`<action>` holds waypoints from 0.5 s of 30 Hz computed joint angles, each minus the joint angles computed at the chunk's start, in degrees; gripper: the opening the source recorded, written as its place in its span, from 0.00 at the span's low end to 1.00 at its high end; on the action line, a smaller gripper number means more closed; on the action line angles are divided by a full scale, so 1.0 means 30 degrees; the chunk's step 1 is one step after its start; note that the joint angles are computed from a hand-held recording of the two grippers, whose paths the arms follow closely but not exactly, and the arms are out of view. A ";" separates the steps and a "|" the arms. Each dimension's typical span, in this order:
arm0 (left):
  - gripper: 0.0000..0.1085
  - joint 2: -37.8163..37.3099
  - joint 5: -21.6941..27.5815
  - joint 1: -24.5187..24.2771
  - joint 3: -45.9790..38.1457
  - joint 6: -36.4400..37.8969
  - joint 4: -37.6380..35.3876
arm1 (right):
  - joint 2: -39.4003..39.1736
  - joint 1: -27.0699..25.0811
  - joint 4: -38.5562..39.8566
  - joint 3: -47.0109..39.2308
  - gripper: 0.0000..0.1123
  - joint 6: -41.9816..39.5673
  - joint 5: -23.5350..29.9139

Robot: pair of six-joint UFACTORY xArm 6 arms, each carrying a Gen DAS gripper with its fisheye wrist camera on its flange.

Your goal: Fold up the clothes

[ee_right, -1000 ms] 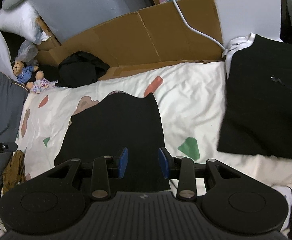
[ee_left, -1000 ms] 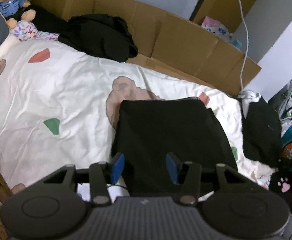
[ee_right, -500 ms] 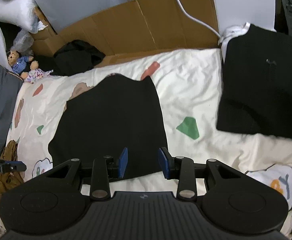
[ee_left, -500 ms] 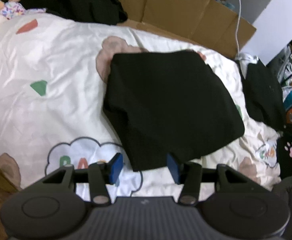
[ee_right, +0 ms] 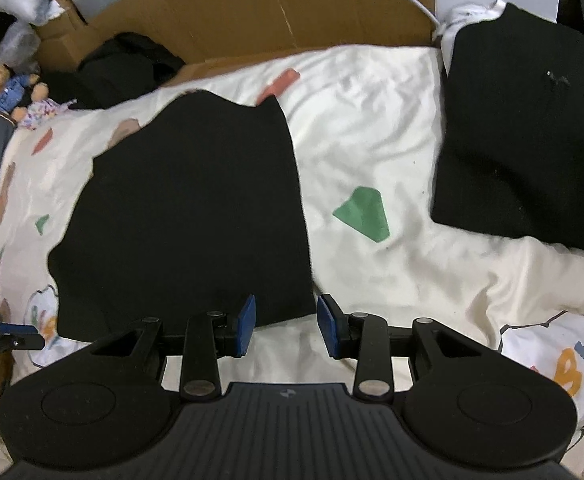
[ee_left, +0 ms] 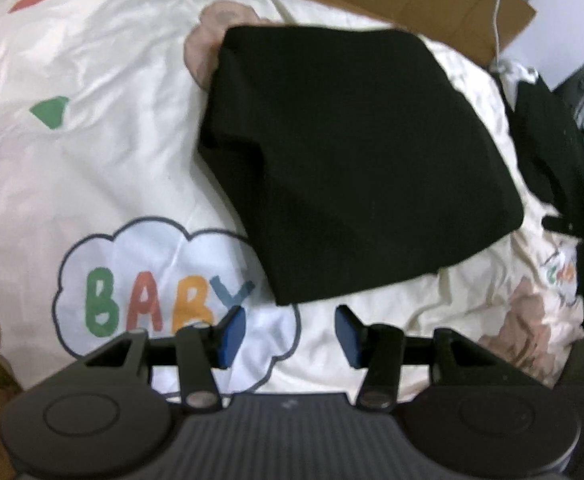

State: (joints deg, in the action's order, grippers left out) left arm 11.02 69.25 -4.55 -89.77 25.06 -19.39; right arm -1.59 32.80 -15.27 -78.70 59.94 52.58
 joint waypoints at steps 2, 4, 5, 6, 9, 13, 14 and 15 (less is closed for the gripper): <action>0.48 0.0021 -0.0014 -0.0032 0.0181 -0.0059 0.0037 | 0.0118 -0.0123 0.0338 0.0163 0.34 -0.0270 -0.0051; 0.48 -0.0032 -0.0284 -0.0075 0.0538 0.0106 -0.0005 | 0.0217 -0.0215 0.0605 0.0343 0.35 -0.0469 -0.0200; 0.48 -0.0102 -0.0535 -0.0085 0.0765 0.0242 -0.0107 | 0.0269 -0.0253 0.0691 0.0419 0.36 -0.0565 -0.0292; 0.48 -0.0123 -0.0628 -0.0072 0.0831 0.0288 -0.0199 | 0.0331 -0.0288 0.0750 0.0459 0.36 -0.0679 -0.0389; 0.53 -0.0222 -0.1133 0.0005 0.1146 0.0405 -0.0744 | 0.0432 -0.0390 0.0816 0.0691 0.39 -0.0967 -0.0984; 0.59 0.0074 -0.1095 0.0185 0.1047 0.0780 -0.1619 | 0.0823 -0.0490 0.0677 0.0549 0.43 -0.1571 -0.1319; 0.58 0.0157 -0.1109 0.0213 0.1015 0.0953 -0.1815 | 0.0865 -0.0531 0.0685 0.0599 0.43 -0.1614 -0.1493; 0.56 0.0192 -0.1203 0.0175 0.1000 0.1023 -0.1754 | 0.0863 -0.0577 0.0717 0.0682 0.43 -0.1651 -0.1694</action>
State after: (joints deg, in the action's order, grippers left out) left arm 11.60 65.64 -4.03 -86.77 28.13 -24.65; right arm 1.00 31.07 -13.12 -76.66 54.98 47.50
